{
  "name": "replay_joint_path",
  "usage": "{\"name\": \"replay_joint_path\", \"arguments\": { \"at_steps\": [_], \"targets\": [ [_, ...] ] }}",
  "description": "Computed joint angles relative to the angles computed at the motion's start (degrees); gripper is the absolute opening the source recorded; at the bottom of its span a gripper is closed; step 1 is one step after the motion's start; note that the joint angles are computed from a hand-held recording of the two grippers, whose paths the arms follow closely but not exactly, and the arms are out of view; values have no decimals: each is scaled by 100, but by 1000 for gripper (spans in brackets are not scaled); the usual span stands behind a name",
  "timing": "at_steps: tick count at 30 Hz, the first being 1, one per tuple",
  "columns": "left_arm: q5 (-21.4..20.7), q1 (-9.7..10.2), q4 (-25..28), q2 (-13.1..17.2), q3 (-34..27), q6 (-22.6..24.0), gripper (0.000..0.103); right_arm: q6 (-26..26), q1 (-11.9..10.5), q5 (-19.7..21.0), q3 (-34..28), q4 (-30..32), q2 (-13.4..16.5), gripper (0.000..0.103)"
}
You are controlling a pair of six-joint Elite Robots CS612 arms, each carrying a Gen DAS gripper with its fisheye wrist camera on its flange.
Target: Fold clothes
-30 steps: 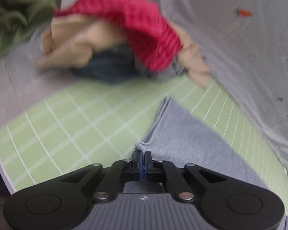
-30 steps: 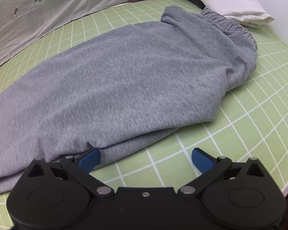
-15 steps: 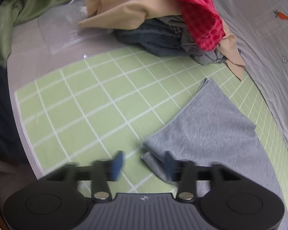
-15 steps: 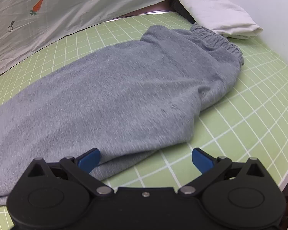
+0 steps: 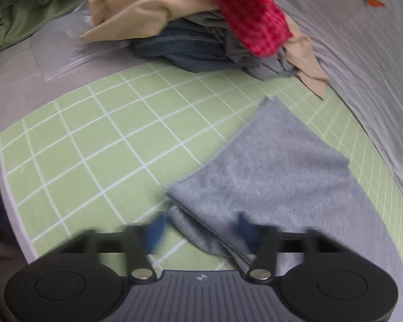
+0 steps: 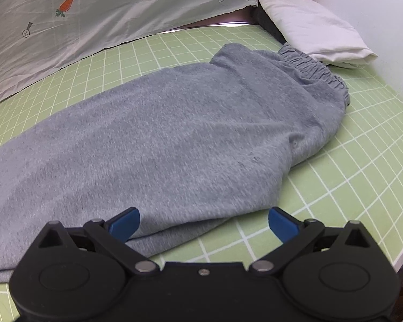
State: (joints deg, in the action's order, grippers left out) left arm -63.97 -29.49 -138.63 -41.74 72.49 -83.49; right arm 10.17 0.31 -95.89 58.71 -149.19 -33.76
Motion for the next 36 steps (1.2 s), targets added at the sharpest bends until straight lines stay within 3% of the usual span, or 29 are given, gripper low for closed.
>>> {"name": "replay_joint_path", "arguments": {
  "at_steps": [2, 5, 13, 17, 24, 26, 30, 34, 36],
  "targets": [
    [85, -23, 55, 31, -41, 96, 4, 39, -9, 10, 42, 1, -20, 103],
    [393, -28, 209, -62, 66, -144, 4, 64, -18, -10, 114, -51, -55, 103],
    [771, 130, 1098, -404, 469, -1395, 4, 100, -87, -112, 291, -210, -150, 103],
    [739, 131, 796, -461, 634, -1469, 9, 201, -140, -146, 275, -230, -142, 103],
    [795, 72, 381, -462, 752, -1625, 5, 185, -173, -89, 112, -225, -59, 103],
    [930, 56, 202, -453, 736, -1384, 4, 167, -174, -59, 93, -228, -51, 103],
    [1229, 5, -317, -350, 529, -423, 3, 154, -168, 8, 131, -249, -75, 103],
    [1077, -136, -1251, 13, -88, 1591, 3, 70, -169, 87, 209, -239, -116, 103],
    [529, -226, -1809, 227, -392, 2746, 3, 23, -175, 126, 265, -240, -145, 103]
  ]
}}
